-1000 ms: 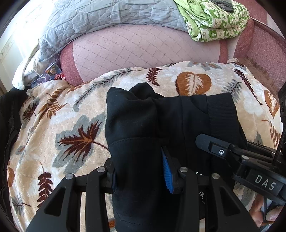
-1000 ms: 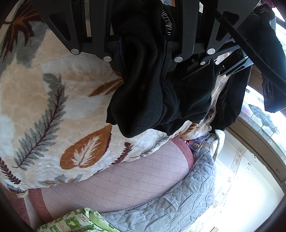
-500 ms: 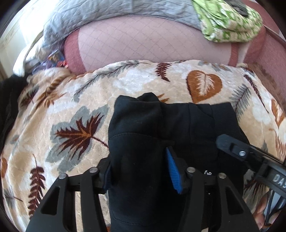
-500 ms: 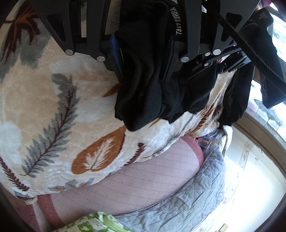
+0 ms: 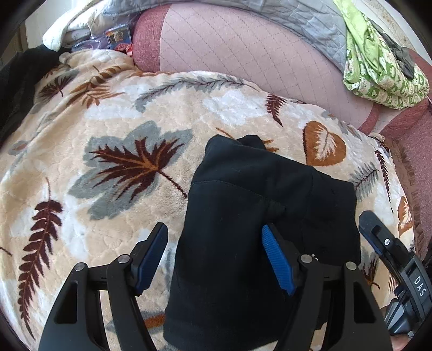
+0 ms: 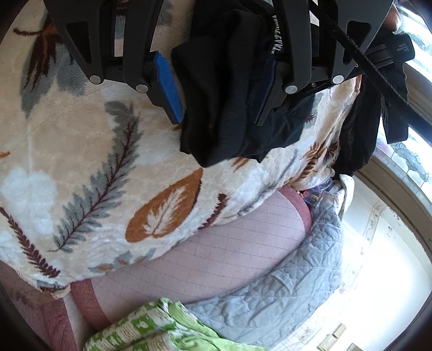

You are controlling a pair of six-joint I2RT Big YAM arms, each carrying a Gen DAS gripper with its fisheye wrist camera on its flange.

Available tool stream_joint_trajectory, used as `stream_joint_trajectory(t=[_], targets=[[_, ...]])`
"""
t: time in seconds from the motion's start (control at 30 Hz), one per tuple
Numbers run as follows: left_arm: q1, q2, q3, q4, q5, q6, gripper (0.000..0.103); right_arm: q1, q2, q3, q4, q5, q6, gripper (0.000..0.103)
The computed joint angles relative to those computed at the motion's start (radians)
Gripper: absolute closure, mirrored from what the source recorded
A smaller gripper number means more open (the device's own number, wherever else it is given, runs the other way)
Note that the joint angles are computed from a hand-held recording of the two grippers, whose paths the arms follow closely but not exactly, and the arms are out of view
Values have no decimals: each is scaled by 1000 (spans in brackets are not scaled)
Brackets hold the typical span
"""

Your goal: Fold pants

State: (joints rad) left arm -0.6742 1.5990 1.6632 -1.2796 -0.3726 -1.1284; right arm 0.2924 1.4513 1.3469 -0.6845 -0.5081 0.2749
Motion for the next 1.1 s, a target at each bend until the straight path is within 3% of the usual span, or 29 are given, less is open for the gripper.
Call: stream_joint_trajectory(t=[0.2,0.4,0.57,0.7,0.87,1.0,1.1], targets=[[-45,-35,-26,-1,-8,-41,32,15,-44,-19,22,-15,-28,44],[-131,-68,-40,-40,-74,-96,32,56,-26,3,-71,-43,-121,44],[-166,-69,-55,-70,-67,-134,32,77,14,23,-160,-38,-170,44],[-163,-72,-73,-76,-48,-168,32,89,-1,8,-150,6,-189,46],[-199,-99,-86,-89,-80,-227,32,95,-64,-45,-101,58,-196,45],[-242,-141,-138,-77,-71,-315,31,79,-121,-93,-85,60,-183,45],[-281,-188,-205,-38,-51,-425,31,58,-170,-128,-78,45,-156,44]])
